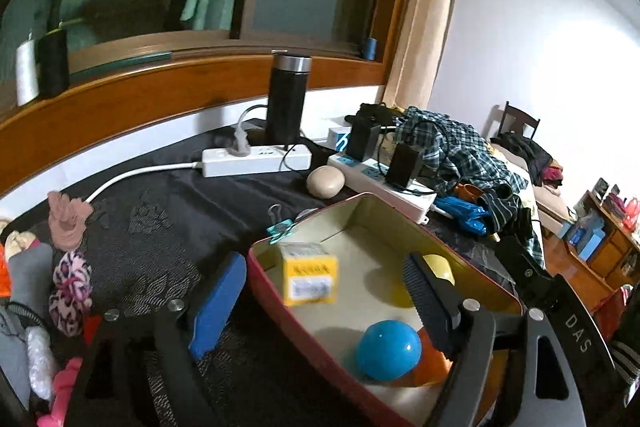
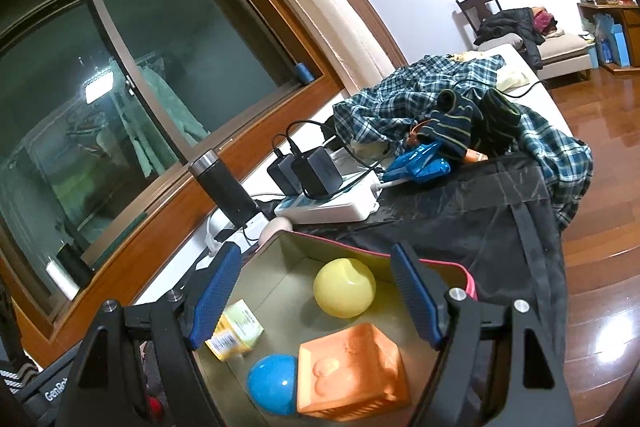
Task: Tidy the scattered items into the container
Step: 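Lower the yellow box into the red box and open the left gripper, then move both grippers back over the toy pile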
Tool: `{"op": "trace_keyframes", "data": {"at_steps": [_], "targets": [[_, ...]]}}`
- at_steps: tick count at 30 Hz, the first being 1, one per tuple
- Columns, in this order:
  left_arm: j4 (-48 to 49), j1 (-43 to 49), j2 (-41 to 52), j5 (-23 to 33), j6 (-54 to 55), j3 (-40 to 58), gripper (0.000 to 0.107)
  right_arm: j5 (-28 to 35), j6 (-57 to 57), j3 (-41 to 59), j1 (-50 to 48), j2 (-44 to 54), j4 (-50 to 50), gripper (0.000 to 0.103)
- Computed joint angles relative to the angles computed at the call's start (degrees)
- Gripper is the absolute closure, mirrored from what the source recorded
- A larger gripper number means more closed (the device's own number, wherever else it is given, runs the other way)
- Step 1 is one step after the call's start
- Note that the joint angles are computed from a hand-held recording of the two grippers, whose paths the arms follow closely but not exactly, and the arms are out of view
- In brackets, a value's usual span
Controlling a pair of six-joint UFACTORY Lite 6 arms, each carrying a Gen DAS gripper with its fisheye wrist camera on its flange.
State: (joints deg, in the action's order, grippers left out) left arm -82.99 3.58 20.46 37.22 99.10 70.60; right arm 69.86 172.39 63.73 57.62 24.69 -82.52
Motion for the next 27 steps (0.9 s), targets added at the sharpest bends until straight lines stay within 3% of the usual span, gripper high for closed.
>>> {"op": "trace_keyframes", "data": {"at_steps": [16,27], "targets": [[3.7,12.2,-4.42,1.72,-0.23,-6.1,0.025,2.86,-8.13,6.36,0.51,4.17,3.08,0.023],[10.74,30.6,-0.9,9.09,-2.51,-2.49,0.025,8.59,-19.39,16.67,2.08,10.98,5.54,0.023]]}}
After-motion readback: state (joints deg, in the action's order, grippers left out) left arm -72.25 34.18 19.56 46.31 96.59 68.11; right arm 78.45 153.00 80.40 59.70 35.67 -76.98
